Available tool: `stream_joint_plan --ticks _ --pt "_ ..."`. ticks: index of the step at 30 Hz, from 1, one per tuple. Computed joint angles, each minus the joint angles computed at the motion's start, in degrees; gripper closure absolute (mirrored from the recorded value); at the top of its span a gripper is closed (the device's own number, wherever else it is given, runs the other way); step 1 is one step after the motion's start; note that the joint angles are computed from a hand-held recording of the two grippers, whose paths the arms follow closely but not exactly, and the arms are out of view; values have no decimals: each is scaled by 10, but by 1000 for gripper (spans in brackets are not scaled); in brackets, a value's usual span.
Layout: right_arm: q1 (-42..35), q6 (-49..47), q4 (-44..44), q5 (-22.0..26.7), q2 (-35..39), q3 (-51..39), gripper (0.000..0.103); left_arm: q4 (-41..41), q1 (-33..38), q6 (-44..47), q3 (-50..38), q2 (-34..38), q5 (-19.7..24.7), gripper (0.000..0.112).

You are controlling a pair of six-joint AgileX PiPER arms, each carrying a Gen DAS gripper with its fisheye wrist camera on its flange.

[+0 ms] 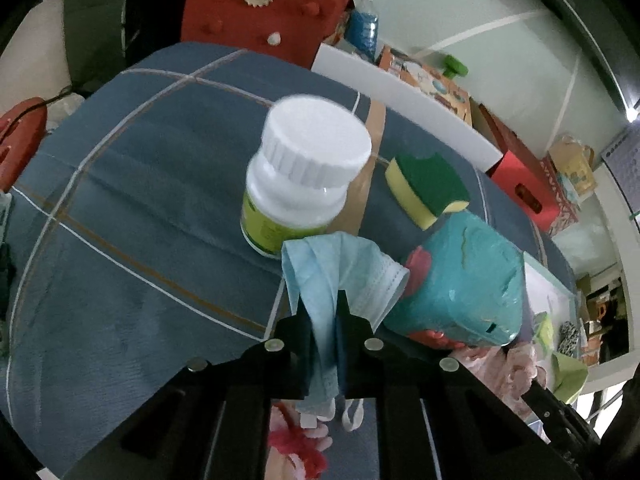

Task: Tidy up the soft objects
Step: 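Close the left tool on the blue face mask while the right tool grasps the pink scrunchie, then carry the face mask with the left tool while the right tool carries the scrunchie over the tray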

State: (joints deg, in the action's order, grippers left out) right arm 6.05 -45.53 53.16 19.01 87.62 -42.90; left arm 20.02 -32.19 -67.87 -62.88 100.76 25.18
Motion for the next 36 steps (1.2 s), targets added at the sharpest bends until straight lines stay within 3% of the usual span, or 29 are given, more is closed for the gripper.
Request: stream_joint_plan --ticks 9,14,18,24,31,36 --pt "3 -93 105 11 -58 21 93 138 -28 -136 19 -68 34 103" --pt "2 -87 101 19 -65 8 93 188 -44 -183 15 -91 61 103" --pt "-5 -12 34 16 -72 -19 93 210 -56 -200 3 -93 72 103" --pt "-29 132 -93 21 -55 -80 93 195 -78 -162 -56 -65 99 103" --pt "-73 235 -166 41 -27 -145 93 145 -103 -77 -174 0 145 103" --pt "-89 310 -235 36 -12 -177 93 62 -108 33 -274 63 172 103"
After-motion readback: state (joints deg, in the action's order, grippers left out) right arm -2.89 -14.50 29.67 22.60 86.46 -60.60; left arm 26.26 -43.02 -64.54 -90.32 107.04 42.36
